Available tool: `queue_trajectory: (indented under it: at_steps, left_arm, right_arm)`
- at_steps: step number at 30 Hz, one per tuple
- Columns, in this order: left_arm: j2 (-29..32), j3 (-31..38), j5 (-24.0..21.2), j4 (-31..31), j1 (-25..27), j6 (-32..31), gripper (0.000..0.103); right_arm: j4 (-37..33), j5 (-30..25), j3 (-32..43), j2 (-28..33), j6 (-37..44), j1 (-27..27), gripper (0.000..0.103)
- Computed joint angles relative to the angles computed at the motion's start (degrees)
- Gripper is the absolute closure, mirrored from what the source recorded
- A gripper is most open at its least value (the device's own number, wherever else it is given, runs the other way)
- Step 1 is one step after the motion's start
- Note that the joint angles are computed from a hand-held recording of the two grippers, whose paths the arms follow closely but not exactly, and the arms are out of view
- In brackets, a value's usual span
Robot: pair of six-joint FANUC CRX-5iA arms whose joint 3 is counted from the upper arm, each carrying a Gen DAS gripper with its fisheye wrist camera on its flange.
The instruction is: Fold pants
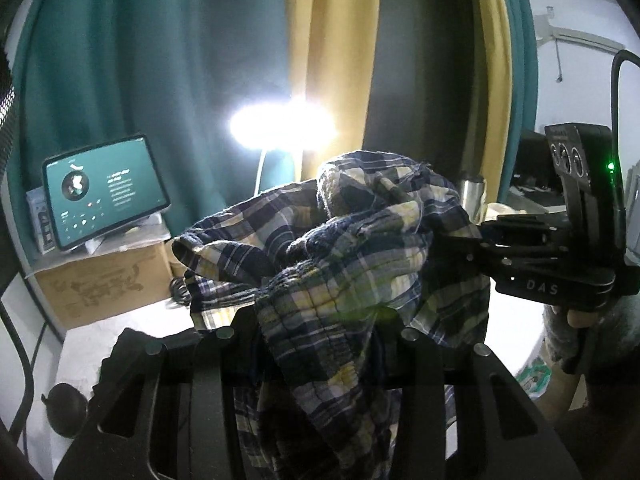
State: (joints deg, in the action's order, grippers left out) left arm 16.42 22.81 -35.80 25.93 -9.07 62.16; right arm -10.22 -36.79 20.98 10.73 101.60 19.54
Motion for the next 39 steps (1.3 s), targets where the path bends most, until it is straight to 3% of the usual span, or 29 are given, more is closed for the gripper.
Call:
queue_trajectory:
  at_steps: [14, 39]
  left_arm:
    - [9.00, 11.29, -9.52, -4.97, 1.28, 6.04, 0.064]
    - [26.42, 35.50, -25.95, -9.76, 2.76, 13.51, 0.064]
  right_arm:
    - [-3.73, -7.23, 9.33, 9.49, -0.41, -1.76, 0.083]
    - [-6.45, -21.78, 33.61, 29.26, -3.73, -4.24, 0.083]
